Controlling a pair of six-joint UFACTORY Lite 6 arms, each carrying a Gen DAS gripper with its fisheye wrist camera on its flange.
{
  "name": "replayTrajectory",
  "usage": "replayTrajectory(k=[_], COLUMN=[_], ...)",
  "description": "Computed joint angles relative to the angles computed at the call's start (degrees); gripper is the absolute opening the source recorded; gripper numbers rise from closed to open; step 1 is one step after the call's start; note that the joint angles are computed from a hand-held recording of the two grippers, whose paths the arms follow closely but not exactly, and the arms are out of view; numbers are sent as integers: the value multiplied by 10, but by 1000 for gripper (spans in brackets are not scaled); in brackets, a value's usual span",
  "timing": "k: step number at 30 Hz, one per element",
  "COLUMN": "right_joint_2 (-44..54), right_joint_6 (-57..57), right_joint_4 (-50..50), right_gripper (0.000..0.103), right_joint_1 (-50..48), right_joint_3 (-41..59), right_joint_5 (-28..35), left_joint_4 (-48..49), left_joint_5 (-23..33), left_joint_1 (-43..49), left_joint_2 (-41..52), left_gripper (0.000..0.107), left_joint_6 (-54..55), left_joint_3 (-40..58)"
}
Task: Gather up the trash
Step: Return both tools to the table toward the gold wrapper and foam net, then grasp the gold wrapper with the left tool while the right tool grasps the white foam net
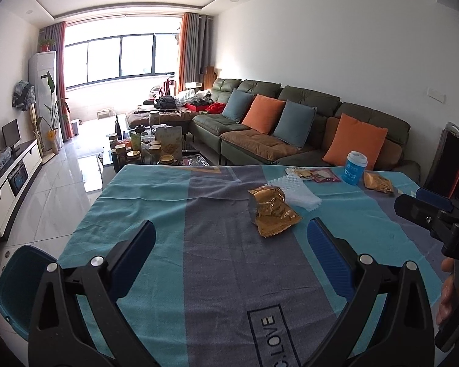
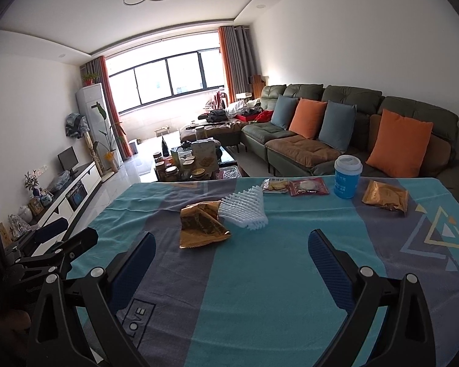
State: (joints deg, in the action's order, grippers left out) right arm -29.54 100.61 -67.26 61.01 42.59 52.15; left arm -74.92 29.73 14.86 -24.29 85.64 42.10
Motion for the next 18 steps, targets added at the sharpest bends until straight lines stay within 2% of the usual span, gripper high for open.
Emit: replayTrajectory(k=[10, 15, 18], right_joint_2=[97, 173, 222], right_joint_6=[-134, -245, -332], right_joint_4=[48, 121, 193], right_gripper=[96, 96, 96], right_joint_1=[-206, -300, -344], right_joint_3=[64, 118, 148], right_joint_5=[-175, -260, -307], left_joint_4=[-50, -24, 49], left_joint_5=[-90, -124, -132], left_joint_1=[-110, -153, -171], left_joint_2=[154, 245, 306], left_gripper=[98, 98, 98], left_joint_6=[26, -7, -90], left_joint_3=[96, 159, 210])
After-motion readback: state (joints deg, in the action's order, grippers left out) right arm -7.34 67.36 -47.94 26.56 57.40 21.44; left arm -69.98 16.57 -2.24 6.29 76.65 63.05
